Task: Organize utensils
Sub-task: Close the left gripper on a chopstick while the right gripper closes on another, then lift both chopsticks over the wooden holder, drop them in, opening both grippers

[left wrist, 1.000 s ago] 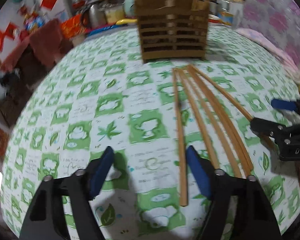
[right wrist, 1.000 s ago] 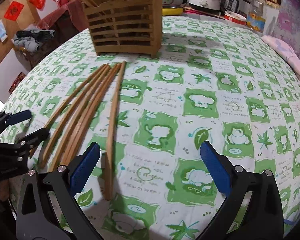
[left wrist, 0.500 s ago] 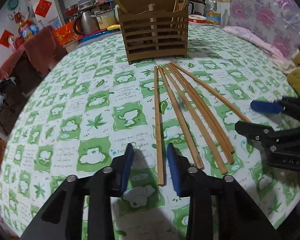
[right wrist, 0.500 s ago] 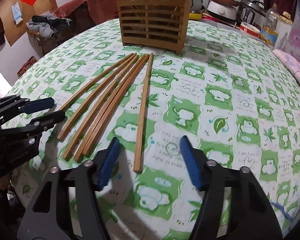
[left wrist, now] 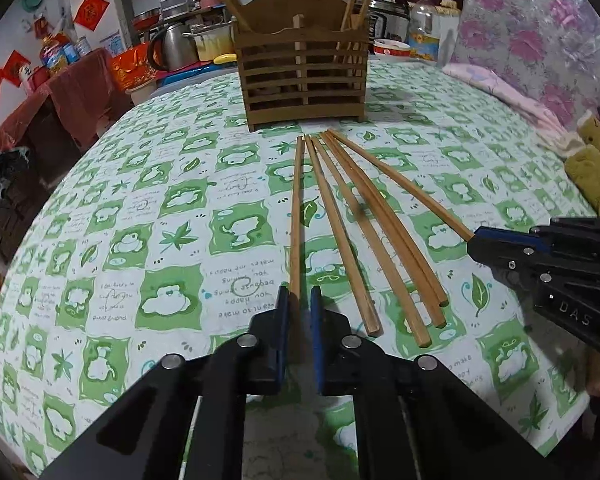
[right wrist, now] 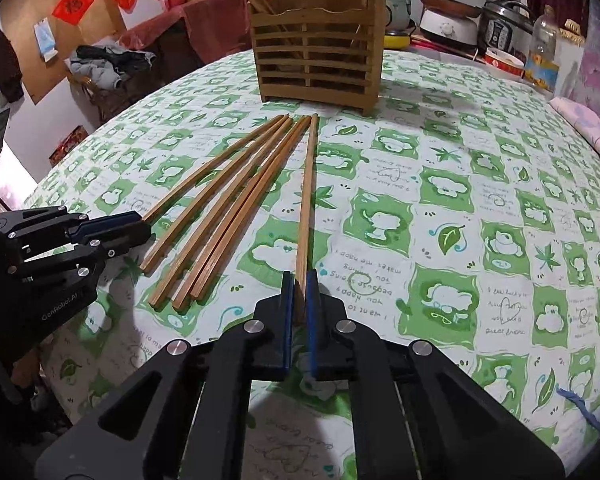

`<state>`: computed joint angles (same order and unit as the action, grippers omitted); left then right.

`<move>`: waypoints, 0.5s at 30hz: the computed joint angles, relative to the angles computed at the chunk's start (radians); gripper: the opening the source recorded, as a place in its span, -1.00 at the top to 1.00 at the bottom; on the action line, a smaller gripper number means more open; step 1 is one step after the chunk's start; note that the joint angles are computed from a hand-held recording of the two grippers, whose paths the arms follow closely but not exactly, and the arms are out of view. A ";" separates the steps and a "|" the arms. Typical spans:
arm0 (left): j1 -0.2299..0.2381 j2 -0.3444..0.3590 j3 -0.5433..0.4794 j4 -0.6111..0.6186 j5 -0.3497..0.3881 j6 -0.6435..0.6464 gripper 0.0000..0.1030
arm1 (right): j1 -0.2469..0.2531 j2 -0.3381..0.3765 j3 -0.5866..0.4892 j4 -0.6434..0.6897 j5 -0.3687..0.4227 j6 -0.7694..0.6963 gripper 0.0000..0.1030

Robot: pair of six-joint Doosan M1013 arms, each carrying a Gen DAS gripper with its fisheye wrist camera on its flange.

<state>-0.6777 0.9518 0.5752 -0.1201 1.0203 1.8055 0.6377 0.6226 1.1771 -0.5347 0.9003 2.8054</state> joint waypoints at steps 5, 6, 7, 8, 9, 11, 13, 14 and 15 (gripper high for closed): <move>0.002 -0.011 0.012 -0.026 -0.017 0.001 0.89 | 0.015 -0.006 0.007 -0.090 0.013 0.066 0.88; 0.002 -0.015 0.019 -0.029 -0.025 0.002 0.90 | 0.017 -0.005 0.005 -0.103 0.019 0.073 0.88; 0.003 -0.020 0.023 -0.040 -0.033 0.007 0.90 | 0.020 -0.005 0.004 -0.117 0.022 0.082 0.88; 0.004 -0.023 0.025 -0.045 -0.039 0.008 0.90 | 0.021 -0.007 0.004 -0.126 0.018 0.091 0.88; 0.004 -0.027 0.027 -0.048 -0.044 0.009 0.90 | 0.021 -0.009 0.005 -0.132 0.016 0.096 0.88; 0.004 -0.037 0.034 -0.050 -0.065 0.007 0.90 | 0.027 -0.011 0.001 -0.163 0.024 0.112 0.88; 0.005 -0.045 0.042 -0.055 -0.084 0.007 0.90 | 0.032 -0.016 0.002 -0.189 0.026 0.124 0.88; 0.006 -0.049 0.044 -0.059 -0.091 0.008 0.90 | 0.036 -0.021 0.003 -0.207 0.028 0.132 0.88; 0.007 -0.052 0.046 -0.061 -0.097 0.009 0.90 | 0.038 -0.024 0.005 -0.219 0.028 0.140 0.88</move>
